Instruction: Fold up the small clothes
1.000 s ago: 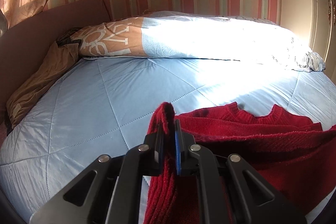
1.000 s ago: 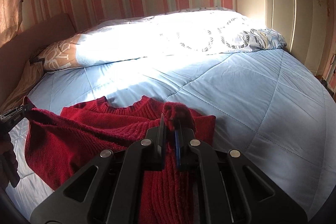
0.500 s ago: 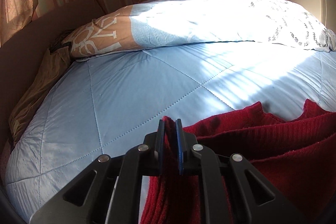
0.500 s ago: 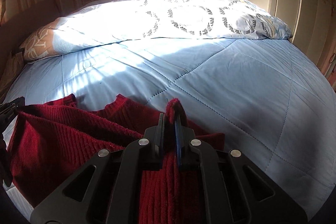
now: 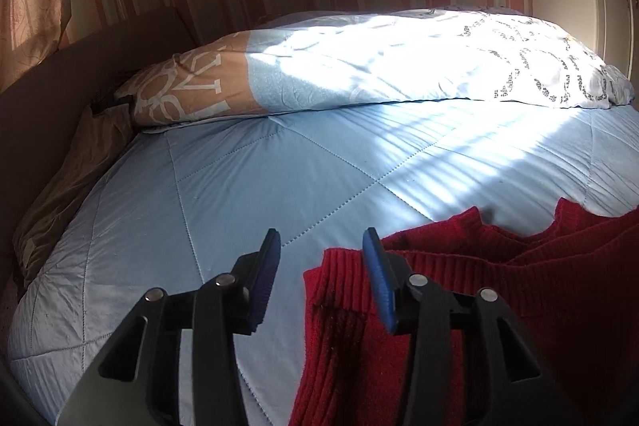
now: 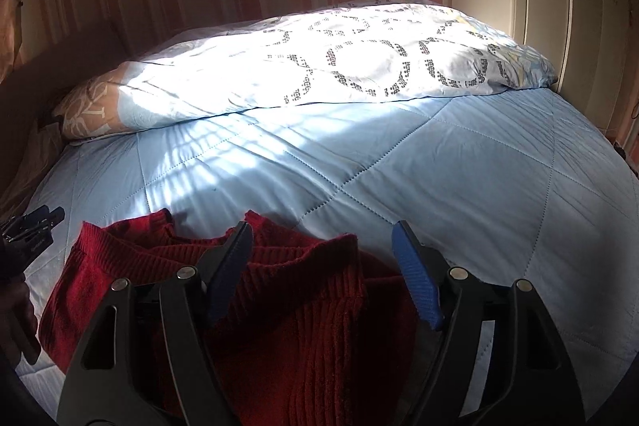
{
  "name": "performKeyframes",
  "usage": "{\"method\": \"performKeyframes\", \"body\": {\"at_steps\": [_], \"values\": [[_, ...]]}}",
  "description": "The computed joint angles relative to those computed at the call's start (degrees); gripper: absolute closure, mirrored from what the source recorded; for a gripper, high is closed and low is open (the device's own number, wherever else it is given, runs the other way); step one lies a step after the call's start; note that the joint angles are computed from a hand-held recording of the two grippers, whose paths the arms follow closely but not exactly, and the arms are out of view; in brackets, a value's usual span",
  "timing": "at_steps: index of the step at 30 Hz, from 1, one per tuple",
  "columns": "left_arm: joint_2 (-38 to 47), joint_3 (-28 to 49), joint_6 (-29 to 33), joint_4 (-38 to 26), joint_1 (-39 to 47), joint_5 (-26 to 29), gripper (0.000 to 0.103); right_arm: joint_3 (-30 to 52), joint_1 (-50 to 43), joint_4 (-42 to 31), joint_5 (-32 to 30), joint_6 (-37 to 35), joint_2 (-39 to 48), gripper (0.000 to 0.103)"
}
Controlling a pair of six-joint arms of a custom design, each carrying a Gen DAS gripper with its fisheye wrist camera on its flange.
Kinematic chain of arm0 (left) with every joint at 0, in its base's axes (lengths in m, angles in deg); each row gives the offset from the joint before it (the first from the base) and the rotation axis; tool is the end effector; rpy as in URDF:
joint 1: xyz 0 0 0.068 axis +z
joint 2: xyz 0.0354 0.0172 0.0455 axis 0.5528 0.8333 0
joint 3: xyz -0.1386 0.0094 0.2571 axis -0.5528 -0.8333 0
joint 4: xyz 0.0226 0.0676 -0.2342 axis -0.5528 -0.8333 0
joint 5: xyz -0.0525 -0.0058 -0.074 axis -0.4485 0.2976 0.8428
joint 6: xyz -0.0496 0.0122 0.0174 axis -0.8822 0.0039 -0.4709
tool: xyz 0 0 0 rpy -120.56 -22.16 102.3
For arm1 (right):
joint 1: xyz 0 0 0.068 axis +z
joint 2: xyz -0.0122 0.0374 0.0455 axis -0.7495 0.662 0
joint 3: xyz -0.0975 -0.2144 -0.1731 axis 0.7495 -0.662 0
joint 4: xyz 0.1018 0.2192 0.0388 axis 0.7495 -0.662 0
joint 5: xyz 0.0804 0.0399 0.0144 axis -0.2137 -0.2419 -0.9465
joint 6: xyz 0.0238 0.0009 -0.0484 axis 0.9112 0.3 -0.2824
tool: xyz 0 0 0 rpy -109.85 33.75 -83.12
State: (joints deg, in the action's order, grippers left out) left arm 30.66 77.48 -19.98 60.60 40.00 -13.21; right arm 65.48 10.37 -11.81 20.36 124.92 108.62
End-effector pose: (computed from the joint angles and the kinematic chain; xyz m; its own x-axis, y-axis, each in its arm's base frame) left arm 0.2876 0.0228 0.1528 -0.5210 0.3887 -0.7599 0.3828 0.9022 0.1989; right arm 0.1008 0.1150 0.1587 -0.5303 0.3623 -0.7665 0.4075 0.9017 0.1444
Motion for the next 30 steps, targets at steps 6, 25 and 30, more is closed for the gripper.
{"method": "performKeyframes", "body": {"at_steps": [6,25,30], "values": [[-8.0,-11.0,2.8,0.1,-4.7,1.8,0.047,6.0,4.4,8.0,-6.7,-4.9,14.3,0.026],[14.1,-1.0,-2.3,8.8,-11.7,-10.9,0.003,12.7,-17.7,23.7,-20.6,-19.3,39.2,0.012],[15.5,0.2,-4.5,8.7,-9.4,-9.9,0.001,9.4,-22.0,31.2,-23.6,-21.2,40.0,0.004]]}}
